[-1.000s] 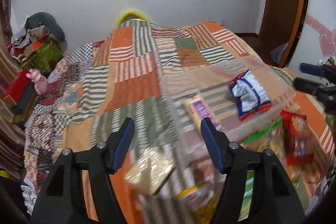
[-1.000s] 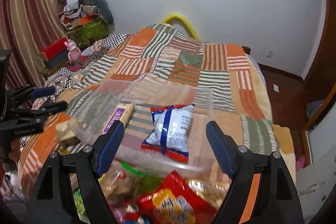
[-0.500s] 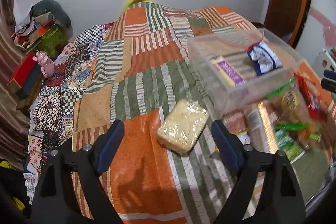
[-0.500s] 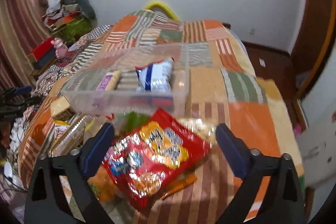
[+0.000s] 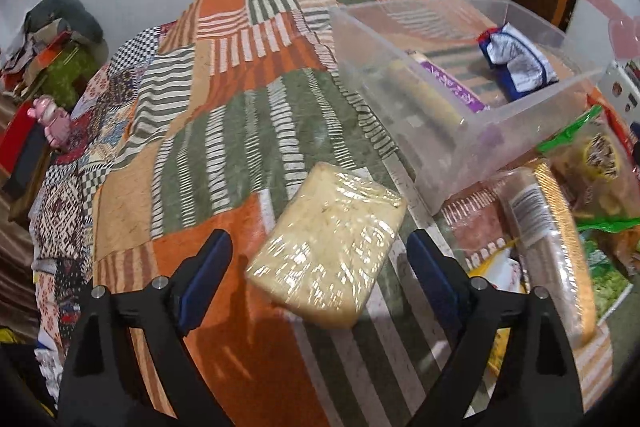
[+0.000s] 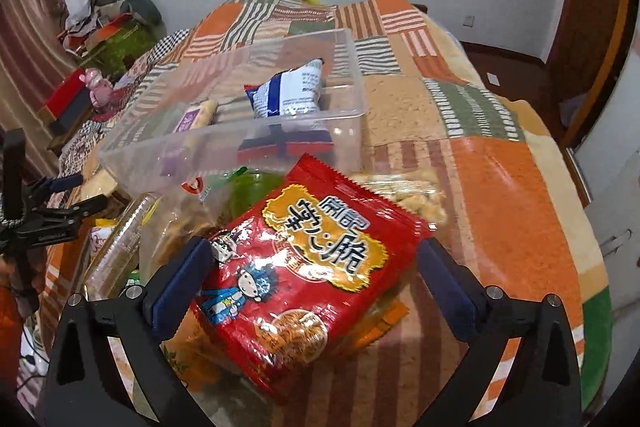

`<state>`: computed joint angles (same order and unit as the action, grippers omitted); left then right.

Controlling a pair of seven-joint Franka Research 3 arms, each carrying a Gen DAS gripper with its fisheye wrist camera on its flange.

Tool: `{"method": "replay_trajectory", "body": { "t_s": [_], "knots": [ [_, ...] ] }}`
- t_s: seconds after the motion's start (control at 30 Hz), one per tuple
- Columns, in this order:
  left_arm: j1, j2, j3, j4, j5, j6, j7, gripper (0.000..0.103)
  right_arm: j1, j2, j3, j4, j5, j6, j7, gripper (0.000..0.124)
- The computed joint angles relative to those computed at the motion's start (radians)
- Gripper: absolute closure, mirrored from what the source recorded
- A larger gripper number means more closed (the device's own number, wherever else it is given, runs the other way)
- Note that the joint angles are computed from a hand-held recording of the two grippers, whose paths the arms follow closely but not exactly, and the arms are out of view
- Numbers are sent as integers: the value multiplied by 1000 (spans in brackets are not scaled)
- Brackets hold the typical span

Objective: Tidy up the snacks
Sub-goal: 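Grasp the wrapped bread block with the left tool while the right tool reaches the red snack bag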

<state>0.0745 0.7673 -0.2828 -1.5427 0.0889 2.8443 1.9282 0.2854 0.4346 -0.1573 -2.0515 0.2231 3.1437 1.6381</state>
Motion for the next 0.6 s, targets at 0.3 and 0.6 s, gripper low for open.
{"method": "replay_trajectory", "body": {
  "t_s": [0.3,0.6],
  "knots": [
    [-18,65,7,78,-12,-21,-31,24,39,36,-41,37,-4,4,19,21],
    [7,12,-12,-25,-4,61,-40,47,19,26,-24,19,-19,19,-13,26]
  ]
}}
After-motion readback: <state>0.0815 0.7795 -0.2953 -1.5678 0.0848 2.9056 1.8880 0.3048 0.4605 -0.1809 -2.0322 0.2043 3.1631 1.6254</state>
